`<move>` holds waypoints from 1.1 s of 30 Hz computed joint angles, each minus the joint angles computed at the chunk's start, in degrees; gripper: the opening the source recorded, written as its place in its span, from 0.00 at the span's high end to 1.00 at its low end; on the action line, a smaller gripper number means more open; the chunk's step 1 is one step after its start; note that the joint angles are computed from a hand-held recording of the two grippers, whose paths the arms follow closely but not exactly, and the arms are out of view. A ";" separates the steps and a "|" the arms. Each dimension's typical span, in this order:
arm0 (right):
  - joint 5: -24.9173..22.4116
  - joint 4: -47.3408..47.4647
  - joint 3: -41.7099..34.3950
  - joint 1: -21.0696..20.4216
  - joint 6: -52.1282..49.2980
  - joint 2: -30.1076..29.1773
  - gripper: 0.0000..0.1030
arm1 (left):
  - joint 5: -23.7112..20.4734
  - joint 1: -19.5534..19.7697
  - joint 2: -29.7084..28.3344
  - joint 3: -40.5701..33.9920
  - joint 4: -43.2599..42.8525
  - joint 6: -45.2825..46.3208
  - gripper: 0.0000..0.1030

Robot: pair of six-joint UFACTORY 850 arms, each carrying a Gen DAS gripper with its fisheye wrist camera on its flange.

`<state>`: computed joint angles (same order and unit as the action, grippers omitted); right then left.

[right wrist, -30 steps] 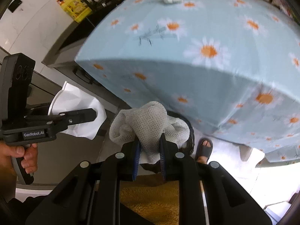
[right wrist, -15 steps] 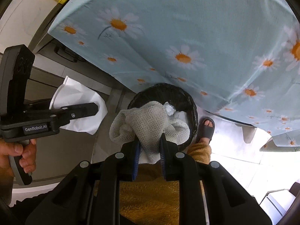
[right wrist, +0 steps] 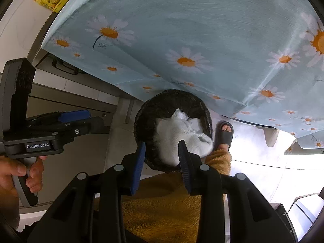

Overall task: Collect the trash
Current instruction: 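Raise both tools back toward the table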

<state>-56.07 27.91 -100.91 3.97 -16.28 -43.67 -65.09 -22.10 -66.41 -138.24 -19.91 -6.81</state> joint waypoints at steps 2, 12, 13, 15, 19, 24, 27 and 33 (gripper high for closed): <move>-0.09 -0.01 -0.19 -0.19 -0.04 0.20 0.66 | 0.37 0.09 0.33 0.54 -0.06 -0.12 0.37; -0.42 0.28 -1.28 -0.73 -0.55 0.87 0.66 | 0.31 0.20 0.24 -0.86 0.50 -0.45 0.37; -0.36 0.34 -1.38 -0.74 -0.66 1.03 0.66 | 0.34 0.16 0.41 -0.96 0.77 -0.50 0.37; -0.12 0.43 -1.62 -0.71 -0.74 1.31 0.66 | 0.35 0.15 0.61 -1.50 0.97 -0.34 0.37; 0.30 0.51 -2.15 -0.83 -0.70 1.74 0.66 | 0.21 0.06 1.07 -2.20 1.30 0.38 0.37; 1.03 0.28 -2.54 -0.57 -0.37 2.52 0.66 | 0.34 0.04 2.14 -2.32 0.41 1.32 0.37; 1.79 -0.01 -2.44 -0.44 -0.41 3.49 0.66 | 0.46 -0.05 2.95 -2.37 0.30 2.44 0.37; 3.59 -1.11 -2.23 -0.43 1.11 5.14 0.64 | 1.71 -0.02 4.19 -3.05 -0.29 4.21 0.37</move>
